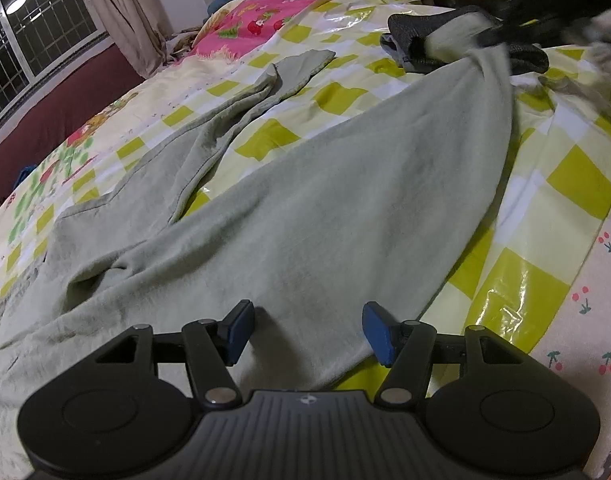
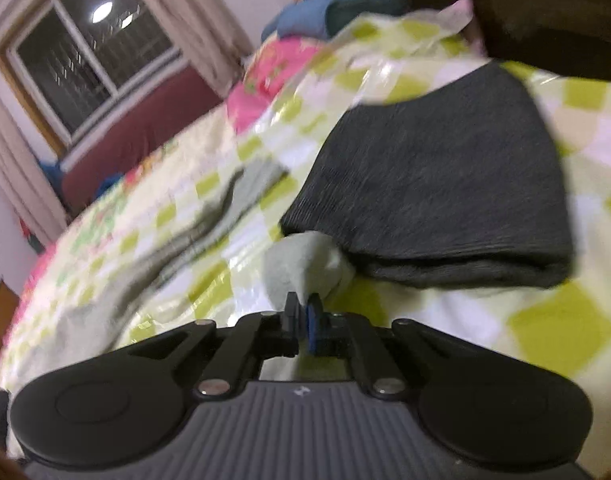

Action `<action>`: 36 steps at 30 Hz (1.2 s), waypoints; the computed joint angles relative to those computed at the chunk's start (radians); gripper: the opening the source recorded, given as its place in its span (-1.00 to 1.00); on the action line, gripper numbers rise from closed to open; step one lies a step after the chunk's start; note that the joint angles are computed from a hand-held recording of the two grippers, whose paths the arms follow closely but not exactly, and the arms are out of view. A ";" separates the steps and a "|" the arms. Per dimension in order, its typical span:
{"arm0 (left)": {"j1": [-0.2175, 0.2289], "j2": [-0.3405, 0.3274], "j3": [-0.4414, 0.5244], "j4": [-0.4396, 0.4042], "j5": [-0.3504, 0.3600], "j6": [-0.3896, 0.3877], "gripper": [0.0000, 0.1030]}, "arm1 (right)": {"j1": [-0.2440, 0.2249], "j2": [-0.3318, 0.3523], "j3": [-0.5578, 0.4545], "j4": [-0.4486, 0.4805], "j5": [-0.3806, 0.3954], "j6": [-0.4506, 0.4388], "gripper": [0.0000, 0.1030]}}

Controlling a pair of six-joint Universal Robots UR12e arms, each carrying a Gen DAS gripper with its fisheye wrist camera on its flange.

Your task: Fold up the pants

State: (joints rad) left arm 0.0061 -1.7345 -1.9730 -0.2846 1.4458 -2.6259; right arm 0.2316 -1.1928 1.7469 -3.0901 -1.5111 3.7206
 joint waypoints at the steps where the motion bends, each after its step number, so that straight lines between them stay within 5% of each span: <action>1: 0.000 0.000 -0.003 0.006 -0.003 -0.006 0.43 | -0.003 -0.020 0.024 -0.014 -0.016 0.014 -0.95; 3: 0.001 0.000 -0.008 0.016 -0.012 -0.014 0.47 | -0.003 -0.056 0.067 -0.013 -0.072 0.031 -0.95; 7: -0.001 0.005 -0.013 0.022 -0.012 -0.005 0.48 | 0.005 -0.083 0.078 0.189 -0.158 0.015 -0.90; 12: 0.014 0.028 -0.030 0.032 -0.006 -0.005 0.48 | 0.028 -0.097 0.075 0.202 -0.258 0.046 -0.67; 15: 0.031 0.039 -0.046 0.056 0.010 -0.035 0.48 | 0.062 -0.092 0.057 0.161 -0.360 -0.047 -0.67; 20: 0.068 0.052 -0.066 0.043 0.017 -0.101 0.59 | 0.076 -0.054 0.007 0.123 -0.163 -0.169 -0.60; 23: 0.097 0.074 -0.082 0.024 0.011 -0.112 0.59 | 0.072 0.005 -0.075 0.291 -0.043 -0.190 -0.51; 25: 0.117 0.089 -0.088 0.018 0.021 -0.102 0.59 | 0.078 0.027 -0.117 0.422 -0.077 -0.182 -0.69; 28: 0.170 0.108 -0.089 0.052 0.001 -0.082 0.59 | 0.098 0.018 -0.127 0.396 -0.138 -0.229 -0.54; 30: 0.202 0.097 -0.071 0.083 -0.006 -0.064 0.59 | 0.118 0.026 -0.155 0.349 -0.149 -0.341 -0.54; 36: 0.285 -0.030 0.052 0.161 0.037 0.004 0.62 | 0.162 0.219 -0.476 0.430 0.062 -0.584 -0.49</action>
